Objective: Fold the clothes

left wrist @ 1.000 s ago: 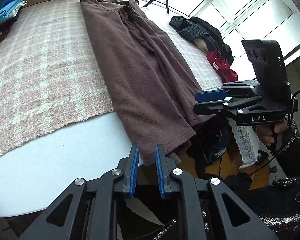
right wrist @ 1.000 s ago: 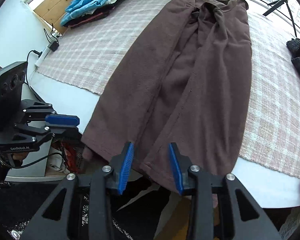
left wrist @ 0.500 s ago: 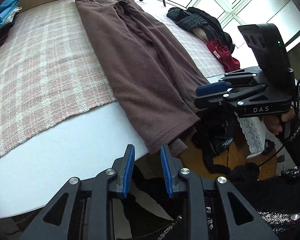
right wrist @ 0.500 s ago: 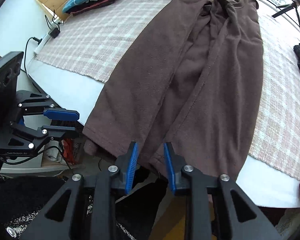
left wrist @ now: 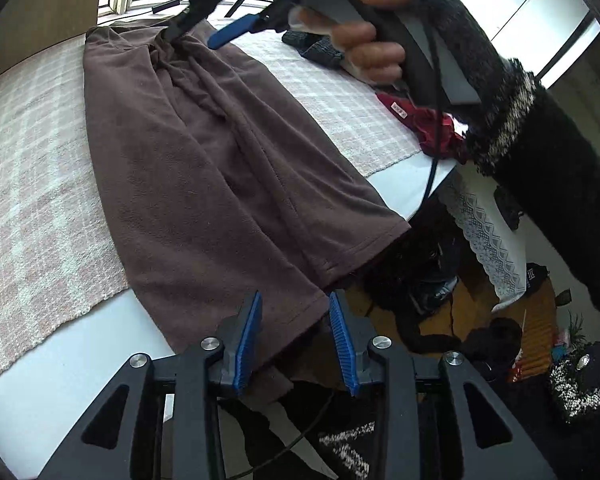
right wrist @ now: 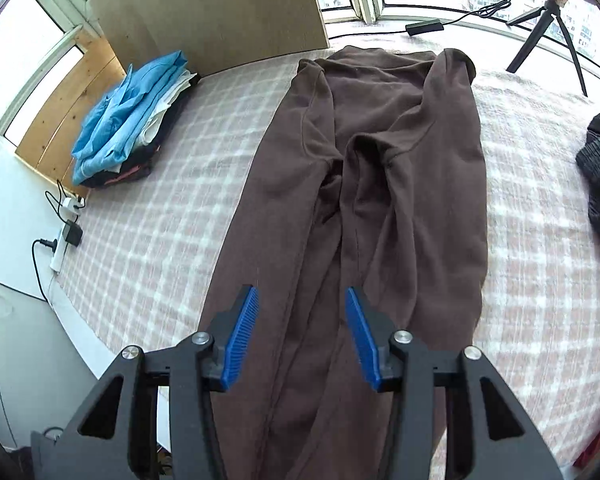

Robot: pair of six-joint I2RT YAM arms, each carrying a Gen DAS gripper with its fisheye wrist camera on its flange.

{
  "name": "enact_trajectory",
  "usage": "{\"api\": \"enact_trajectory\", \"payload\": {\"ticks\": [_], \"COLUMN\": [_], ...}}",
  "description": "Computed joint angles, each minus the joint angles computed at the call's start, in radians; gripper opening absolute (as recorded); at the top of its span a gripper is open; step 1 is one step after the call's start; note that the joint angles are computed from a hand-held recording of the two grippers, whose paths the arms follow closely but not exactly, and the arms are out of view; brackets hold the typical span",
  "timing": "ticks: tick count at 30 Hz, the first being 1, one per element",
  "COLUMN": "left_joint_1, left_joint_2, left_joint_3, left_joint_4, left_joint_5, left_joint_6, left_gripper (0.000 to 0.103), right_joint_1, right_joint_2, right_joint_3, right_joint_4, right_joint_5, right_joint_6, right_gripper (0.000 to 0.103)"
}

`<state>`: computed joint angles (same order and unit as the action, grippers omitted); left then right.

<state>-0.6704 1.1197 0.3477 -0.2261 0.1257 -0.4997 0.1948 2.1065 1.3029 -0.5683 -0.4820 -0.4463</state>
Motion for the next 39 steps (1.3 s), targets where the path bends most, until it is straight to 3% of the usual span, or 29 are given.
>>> {"api": "enact_trajectory", "payload": {"ticks": [2, 6, 8, 9, 10, 11, 15, 19, 21, 24, 26, 28, 31, 35, 37, 39], "left_joint_1": [0.013, 0.043, 0.060, 0.075, 0.090, 0.099, 0.076, 0.042, 0.068, 0.103, 0.150, 0.222, 0.348, 0.275, 0.194, 0.167], "left_joint_2": [0.100, 0.102, 0.085, 0.082, 0.080, 0.073, 0.049, 0.196, 0.136, -0.063, -0.211, -0.259, -0.161, 0.154, 0.150, 0.082], "left_joint_3": [0.018, -0.003, -0.017, -0.023, -0.028, -0.029, -0.006, 0.025, 0.016, -0.004, -0.007, -0.010, -0.020, -0.004, -0.021, -0.021], "left_joint_4": [0.045, 0.080, 0.076, 0.078, 0.081, 0.077, 0.074, 0.145, 0.111, -0.008, -0.111, -0.143, -0.053, 0.136, 0.142, 0.054], "left_joint_5": [0.001, 0.024, 0.039, 0.060, 0.082, 0.097, 0.140, 0.131, 0.158, 0.165, 0.150, 0.136, 0.174, 0.141, 0.094, 0.100], "left_joint_6": [-0.002, -0.003, 0.006, 0.010, 0.013, 0.019, 0.035, 0.035, 0.035, 0.045, 0.072, 0.107, 0.160, 0.179, 0.170, 0.153], "left_gripper": [0.033, 0.027, 0.010, 0.000, 0.000, 0.000, 0.000, 0.000, 0.000, 0.000, 0.001, 0.003, 0.004, 0.004, 0.005, 0.009], "right_joint_1": [0.048, 0.117, 0.138, 0.145, 0.150, 0.154, 0.151, 0.162, 0.167, 0.152, 0.122, 0.092, 0.085, 0.133, 0.115, 0.059], "right_joint_2": [0.147, 0.347, 0.343, 0.325, 0.319, 0.312, 0.246, 0.266, 0.302, 0.223, 0.101, 0.016, -0.041, -0.061, -0.115, -0.184], "right_joint_3": [0.194, 0.444, 0.417, 0.384, 0.381, 0.377, 0.353, 0.351, 0.362, 0.284, 0.149, 0.053, -0.058, -0.241, -0.342, -0.411], "right_joint_4": [-0.078, -0.216, -0.175, -0.139, -0.145, -0.151, -0.157, -0.120, -0.121, -0.085, -0.011, -0.035, -0.079, 0.028, 0.078, 0.071], "right_joint_5": [0.007, 0.056, 0.091, 0.103, 0.111, 0.118, 0.142, 0.206, 0.228, 0.245, 0.205, 0.108, 0.047, 0.166, 0.218, 0.234], "right_joint_6": [0.060, 0.105, 0.088, 0.078, 0.062, 0.047, -0.017, -0.047, -0.060, -0.069, -0.091, -0.157, -0.239, -0.301, -0.356, -0.398], "right_gripper": [0.049, 0.049, 0.044, 0.029, 0.013, 0.010, 0.008, 0.008, 0.008, 0.015, 0.015, 0.015, 0.015, 0.015, 0.015, 0.015]}}
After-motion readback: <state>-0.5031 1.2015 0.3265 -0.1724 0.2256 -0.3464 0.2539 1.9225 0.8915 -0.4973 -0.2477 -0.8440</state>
